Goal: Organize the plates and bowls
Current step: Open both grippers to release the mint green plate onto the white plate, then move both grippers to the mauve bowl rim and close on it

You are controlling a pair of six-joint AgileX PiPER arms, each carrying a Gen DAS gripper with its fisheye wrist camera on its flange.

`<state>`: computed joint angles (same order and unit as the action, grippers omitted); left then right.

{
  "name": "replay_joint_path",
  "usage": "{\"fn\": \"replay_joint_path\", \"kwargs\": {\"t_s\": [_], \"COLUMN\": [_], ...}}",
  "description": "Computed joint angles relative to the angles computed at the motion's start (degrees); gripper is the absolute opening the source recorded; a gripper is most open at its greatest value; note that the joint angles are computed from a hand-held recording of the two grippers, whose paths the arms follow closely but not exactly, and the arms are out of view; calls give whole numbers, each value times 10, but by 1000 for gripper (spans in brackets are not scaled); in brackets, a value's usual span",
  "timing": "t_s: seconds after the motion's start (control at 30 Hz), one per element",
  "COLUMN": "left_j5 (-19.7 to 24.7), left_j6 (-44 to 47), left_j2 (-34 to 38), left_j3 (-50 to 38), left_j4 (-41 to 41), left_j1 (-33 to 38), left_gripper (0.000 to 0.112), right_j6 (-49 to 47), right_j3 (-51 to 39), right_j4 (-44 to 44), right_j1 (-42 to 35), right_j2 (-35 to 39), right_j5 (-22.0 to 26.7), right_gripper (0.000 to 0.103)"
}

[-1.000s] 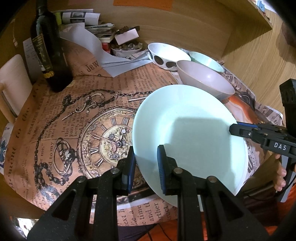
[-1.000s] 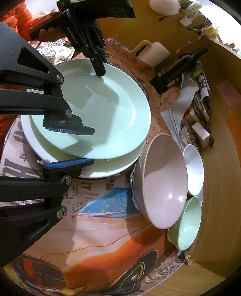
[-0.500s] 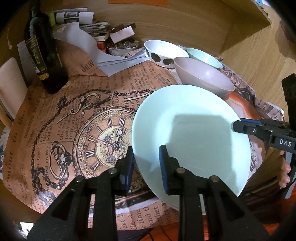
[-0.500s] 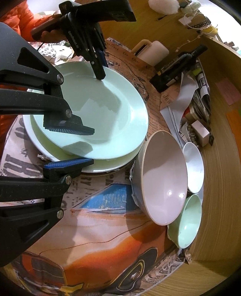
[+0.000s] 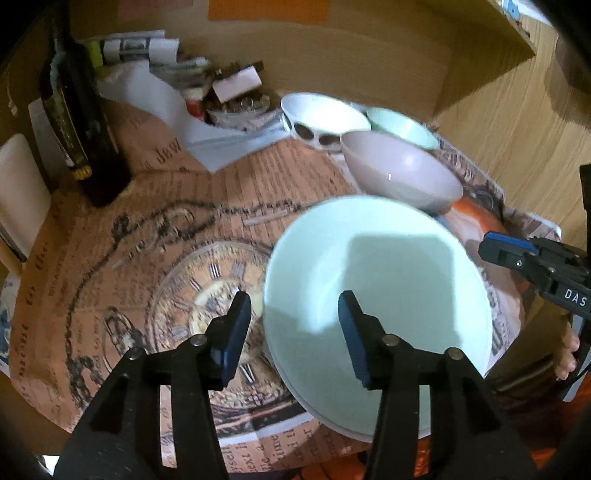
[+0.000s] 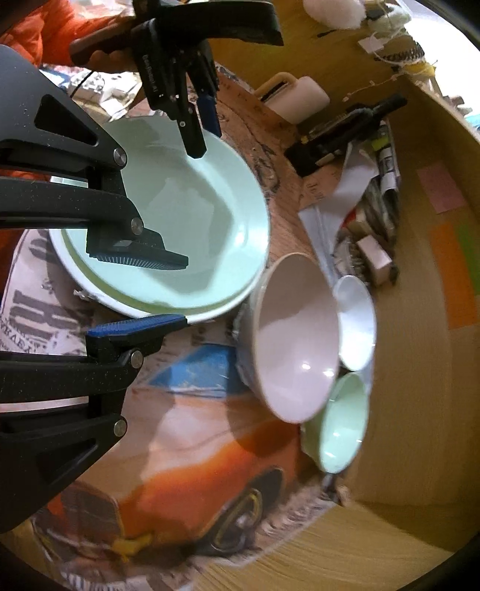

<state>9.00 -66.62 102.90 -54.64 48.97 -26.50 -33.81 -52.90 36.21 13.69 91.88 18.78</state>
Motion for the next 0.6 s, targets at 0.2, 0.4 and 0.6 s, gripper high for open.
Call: {"fn": "replay_joint_path", "kwargs": {"t_s": [0.2,0.4,0.6], "left_j5": [20,45,59], "left_j6": [-128,-49,184], "left_j2": [-28,-16,36], "left_j3": [-11,-73,-174], "left_j4": [135,82,-133], "left_j1": [0,4,17], "left_gripper": [61,70,72], "right_j6": [-30,-76,-3], "right_j3": [-4,-27,-39], "right_j4": [34,101,33], "right_j1": [-11,-35,-36], "right_j2": [-9,5,19], "right_j5": [-32,-48,-99], "right_gripper": [38,48,55]}}
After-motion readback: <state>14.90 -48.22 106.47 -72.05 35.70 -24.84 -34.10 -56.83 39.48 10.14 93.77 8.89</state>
